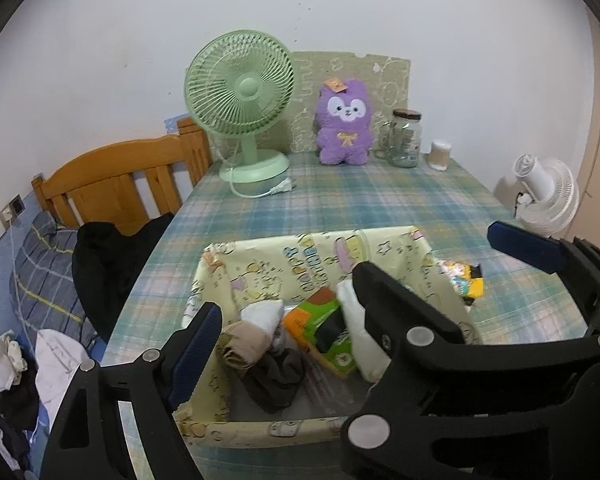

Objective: Organize soft objects
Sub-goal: 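Withdraw both open tools from the box toward the printed snack bag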

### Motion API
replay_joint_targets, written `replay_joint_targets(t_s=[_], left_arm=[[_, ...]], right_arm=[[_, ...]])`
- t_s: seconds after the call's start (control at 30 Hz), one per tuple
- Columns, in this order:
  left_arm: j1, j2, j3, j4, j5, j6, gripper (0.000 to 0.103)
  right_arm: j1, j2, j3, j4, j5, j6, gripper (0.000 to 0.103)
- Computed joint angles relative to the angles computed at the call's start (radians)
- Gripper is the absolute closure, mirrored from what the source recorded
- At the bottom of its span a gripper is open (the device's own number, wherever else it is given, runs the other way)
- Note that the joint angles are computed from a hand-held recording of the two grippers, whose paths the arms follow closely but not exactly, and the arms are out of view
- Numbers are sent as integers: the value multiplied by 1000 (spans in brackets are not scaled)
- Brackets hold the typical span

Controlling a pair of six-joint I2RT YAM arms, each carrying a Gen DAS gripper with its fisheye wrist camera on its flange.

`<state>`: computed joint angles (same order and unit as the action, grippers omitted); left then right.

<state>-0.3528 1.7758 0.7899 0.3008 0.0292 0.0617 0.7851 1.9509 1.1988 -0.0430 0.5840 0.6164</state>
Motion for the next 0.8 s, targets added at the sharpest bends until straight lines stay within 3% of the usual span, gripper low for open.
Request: replay_joint_targets(t_s=[0.8], left_arm=[[-197, -95, -18, -8, -137, -118, 17]], right_arm=[[-15, -267, -257, 19, 92, 45, 2]])
